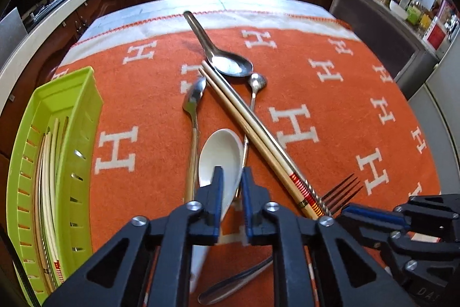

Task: Organize utensils
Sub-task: 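Grasp the white ceramic spoon with the left tool while the right grasps a red-banded chopstick, then lower the white spoon and the chopstick into the green tray and open both tools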

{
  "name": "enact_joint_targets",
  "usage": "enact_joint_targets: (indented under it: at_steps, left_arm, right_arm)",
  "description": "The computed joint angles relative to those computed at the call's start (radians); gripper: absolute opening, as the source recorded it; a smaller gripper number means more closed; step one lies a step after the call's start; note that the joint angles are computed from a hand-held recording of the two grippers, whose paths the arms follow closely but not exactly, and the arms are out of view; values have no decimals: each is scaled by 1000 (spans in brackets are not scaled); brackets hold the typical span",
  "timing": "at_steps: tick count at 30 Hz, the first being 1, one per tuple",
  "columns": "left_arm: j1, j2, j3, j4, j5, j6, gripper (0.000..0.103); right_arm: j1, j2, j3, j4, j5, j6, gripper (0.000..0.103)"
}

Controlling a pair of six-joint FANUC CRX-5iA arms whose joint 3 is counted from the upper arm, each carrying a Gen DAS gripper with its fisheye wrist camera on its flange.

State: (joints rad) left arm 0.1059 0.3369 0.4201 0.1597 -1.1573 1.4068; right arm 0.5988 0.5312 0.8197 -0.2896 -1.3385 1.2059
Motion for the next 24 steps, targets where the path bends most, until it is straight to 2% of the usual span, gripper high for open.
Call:
enact_joint_targets:
  at_steps: [2,4,5,16,24]
  left_arm:
    - [14,-4,-11,34,8,-7,3]
    - [33,-8,-22,78,8,-16,2]
    - [38,-8,-25,92,4,-19,2]
    - [128,-53,-71,272,-42,-57,2]
    - [181,-101,-77,306,-45,-61,2]
  right_arm:
    - [5,16,24,2,-12,12,10]
    - [10,32,48,3,-18,27,18]
    - [14,39,57,10,-18,32,19]
    - [39,123,162,66,-42,51,19]
    - [59,156,212,106,-74,62,19]
